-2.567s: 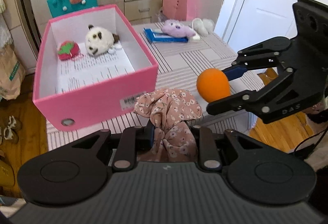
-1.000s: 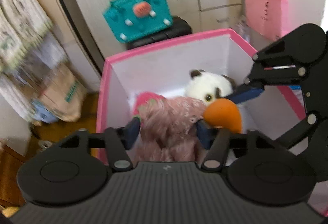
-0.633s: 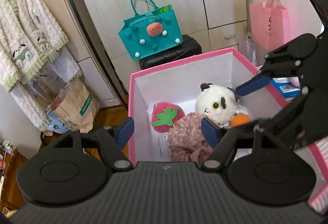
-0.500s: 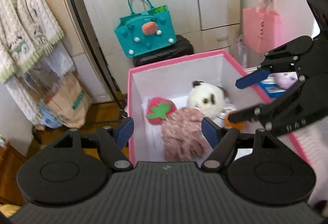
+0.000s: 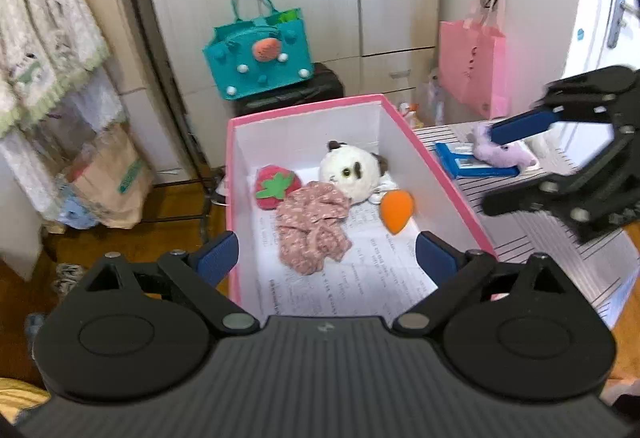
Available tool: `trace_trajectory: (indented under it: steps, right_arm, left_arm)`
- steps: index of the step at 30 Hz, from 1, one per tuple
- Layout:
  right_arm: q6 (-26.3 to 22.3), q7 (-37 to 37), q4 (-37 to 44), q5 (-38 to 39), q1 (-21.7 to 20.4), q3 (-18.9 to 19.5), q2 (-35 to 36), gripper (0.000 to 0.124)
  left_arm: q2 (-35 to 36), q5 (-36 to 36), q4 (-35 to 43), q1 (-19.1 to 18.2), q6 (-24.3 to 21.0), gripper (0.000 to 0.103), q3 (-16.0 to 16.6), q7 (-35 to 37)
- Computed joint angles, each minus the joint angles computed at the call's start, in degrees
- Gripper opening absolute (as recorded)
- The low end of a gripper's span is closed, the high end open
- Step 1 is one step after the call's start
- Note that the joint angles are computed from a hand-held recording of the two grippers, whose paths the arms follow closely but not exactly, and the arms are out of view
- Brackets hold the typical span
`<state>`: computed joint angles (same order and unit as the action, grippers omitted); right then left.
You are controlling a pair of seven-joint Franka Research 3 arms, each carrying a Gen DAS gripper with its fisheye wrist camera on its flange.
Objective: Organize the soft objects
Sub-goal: 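Withdraw both grippers from the box toward the tissue pack and bath pouf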
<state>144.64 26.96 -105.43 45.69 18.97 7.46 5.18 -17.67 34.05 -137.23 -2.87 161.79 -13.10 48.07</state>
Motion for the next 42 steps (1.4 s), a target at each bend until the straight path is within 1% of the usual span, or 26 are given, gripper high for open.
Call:
trace_trajectory:
  steps: [1,2,4,5,6,8,11,13,14,15,18,23,28,31,35,39,40,42]
  right_arm:
    - [0.68,-0.37,-1.51,-0.32,0.04,-0.02,-1.52,0.072]
    - [0.56,-1.00,-2.93,0.00,-0.04,-0.20,-3.15,0.073]
    - [-1.34,-1.79,-4.91,1.23,-0.26,-1.00,-6.05,0.076]
    - [-2.56,-1.83,-5.76,1.59,-0.36,-1.53,-7.45,0.077]
    - [-3.36,-1.90,-6.78,1.80,-0.40,-2.04,-8.86,0.078]
    - [-3.45,-2.62,-9.33,1.97,-0.31,-2.92,-11.78,0.079]
    - [-2.69,-4.20,-14.07,2.43,0.02,-4.36,-16.86,0.082]
    - [-5.09,-4.54,-16.02,3.56,0.16,-6.01,-19.43,0.083]
    - [-5.90,-4.22,-17.24,4.23,0.07,-6.71,-20.81,0.084]
    - [-5.62,-4.09,-18.82,4.62,-0.03,-7.08,-22.34,0.085]
    - [-2.81,-5.17,-24.26,4.75,0.06,-7.73,-26.94,0.085]
    - [-1.82,-3.99,-30.21,3.42,-0.04,-9.44,-31.47,0.086]
    - [-0.56,-4.24,-33.56,3.01,-0.38,-11.11,-32.99,0.086]
    - [-1.52,-4.32,-34.18,3.19,-0.83,-12.37,-32.60,0.086]
    - [-2.56,-4.53,-34.04,3.67,-2.07,-13.24,-30.93,0.086]
    - [-3.24,-6.96,-32.58,6.64,-2.96,-14.65,-27.40,0.086]
    - [-3.07,-7.82,-32.20,7.64,-3.27,-14.72,-26.44,0.086]
    - [-1.66,-10.68,-31.30,10.41,-3.67,-14.72,-24.27,0.086]
  left_arm:
    - [-0.67,0.20,0.26,-0.16,-1.94,0.097,-0.57,0.00]
    - [-1.31,-0.59,0.59,-1.15,-4.29,0.097,-0.56,1.41]
    - [-2.27,-1.93,1.27,-2.95,-8.27,0.097,-0.52,4.48]
    - [-3.10,-1.38,1.05,-3.21,-9.25,0.097,-1.02,4.83]
    - [-4.02,-0.42,0.51,-3.19,-9.38,0.097,-1.61,4.44]
    - [-5.83,-0.59,-0.50,-4.43,-9.71,0.097,-1.85,5.22]
    - [-8.02,-4.93,-2.17,-8.14,-8.86,0.097,-0.27,8.89]
    - [-8.96,-7.37,-3.02,-10.06,-8.02,0.097,0.16,11.31]
    - [-9.17,-7.70,-3.24,-10.39,-7.69,0.097,-0.29,11.90]
    - [-9.34,-7.59,-3.39,-10.49,-7.55,0.097,-0.94,12.30]
    - [-8.82,-6.36,-3.20,-10.69,-7.52,0.097,-3.13,12.87]
    - [-5.66,-8.27,-1.94,-13.45,-6.61,0.097,-3.10,15.73]
    - [-1.65,-8.51,-0.48,-13.77,-3.08,0.097,-3.75,15.37]
    - [1.43,-10.19,0.63,-14.62,-0.89,0.097,-3.17,15.54]
    - [5.60,-12.13,2.58,-15.27,0.34,0.097,-2.87,15.90]
    - [9.67,-10.62,4.53,-14.50,3.07,0.097,-3.38,13.34]
    - [10.69,-10.00,5.01,-14.27,4.14,0.097,-3.39,12.50]
    - [12.69,-6.54,5.87,-13.30,7.27,0.097,-3.68,9.12]
